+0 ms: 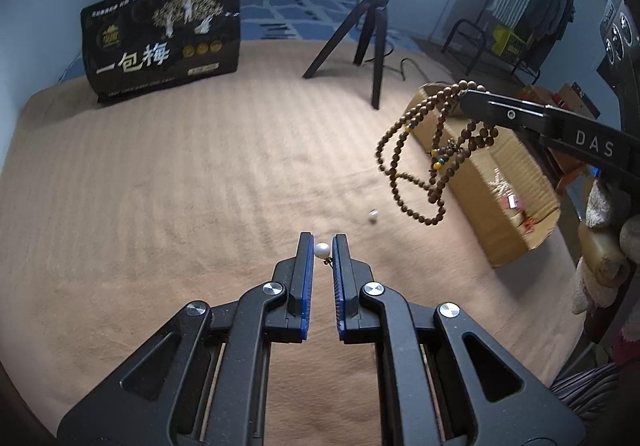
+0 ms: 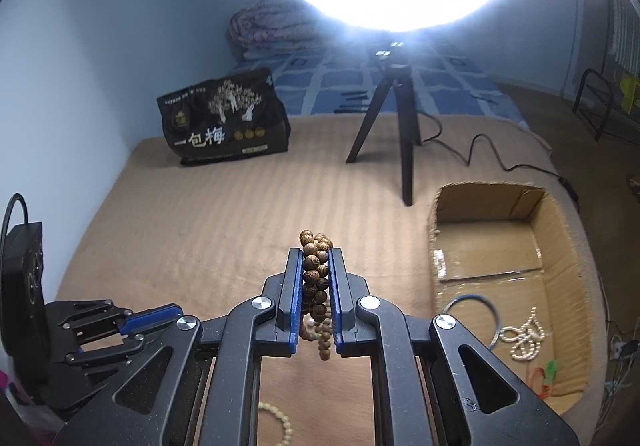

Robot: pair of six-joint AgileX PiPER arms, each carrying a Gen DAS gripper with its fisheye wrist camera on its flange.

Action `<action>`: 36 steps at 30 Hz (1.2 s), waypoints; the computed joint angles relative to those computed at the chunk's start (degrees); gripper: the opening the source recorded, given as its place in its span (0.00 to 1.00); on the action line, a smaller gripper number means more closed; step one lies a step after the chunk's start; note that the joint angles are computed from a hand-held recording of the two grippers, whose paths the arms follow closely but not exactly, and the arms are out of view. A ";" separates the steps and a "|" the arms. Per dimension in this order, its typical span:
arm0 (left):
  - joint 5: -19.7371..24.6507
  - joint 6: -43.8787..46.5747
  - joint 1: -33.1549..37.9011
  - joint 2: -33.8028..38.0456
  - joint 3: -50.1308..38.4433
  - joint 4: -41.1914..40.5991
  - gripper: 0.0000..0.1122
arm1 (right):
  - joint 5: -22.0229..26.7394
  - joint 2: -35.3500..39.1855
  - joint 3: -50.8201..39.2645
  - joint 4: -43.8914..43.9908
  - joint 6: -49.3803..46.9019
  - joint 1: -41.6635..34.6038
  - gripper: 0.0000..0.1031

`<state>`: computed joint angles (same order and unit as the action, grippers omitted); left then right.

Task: Organize jewelry
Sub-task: 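Carry the pearl earring and wooden beads over the cardboard box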

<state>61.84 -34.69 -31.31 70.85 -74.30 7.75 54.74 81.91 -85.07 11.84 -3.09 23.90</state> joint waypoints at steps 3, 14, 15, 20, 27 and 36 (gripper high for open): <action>-0.05 -1.05 -1.40 1.30 -2.23 0.59 0.07 | 0.35 -1.42 0.01 0.34 -1.51 -1.80 0.10; -0.72 -4.05 -6.18 8.30 -12.37 2.62 0.07 | 3.72 -4.79 -1.14 8.71 -10.75 -15.00 0.10; -0.77 -4.15 -6.43 8.88 -13.13 2.71 0.07 | 4.36 -4.80 -1.47 10.29 -11.79 -16.90 0.10; -0.76 -4.57 -8.33 12.98 -18.26 3.34 0.07 | 6.15 -4.83 -2.78 14.11 -15.69 -23.51 0.10; -0.16 -4.29 -10.69 19.18 -25.20 3.96 0.07 | 7.51 -4.30 -2.59 16.45 -20.48 -30.61 0.10; 0.79 -3.69 -13.12 27.91 -34.47 3.85 0.07 | 9.08 -2.47 -1.78 17.99 -25.69 -36.91 0.10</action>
<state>62.63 -38.38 -44.43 98.76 -108.77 11.60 63.82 79.43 -86.84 29.83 -28.78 -13.01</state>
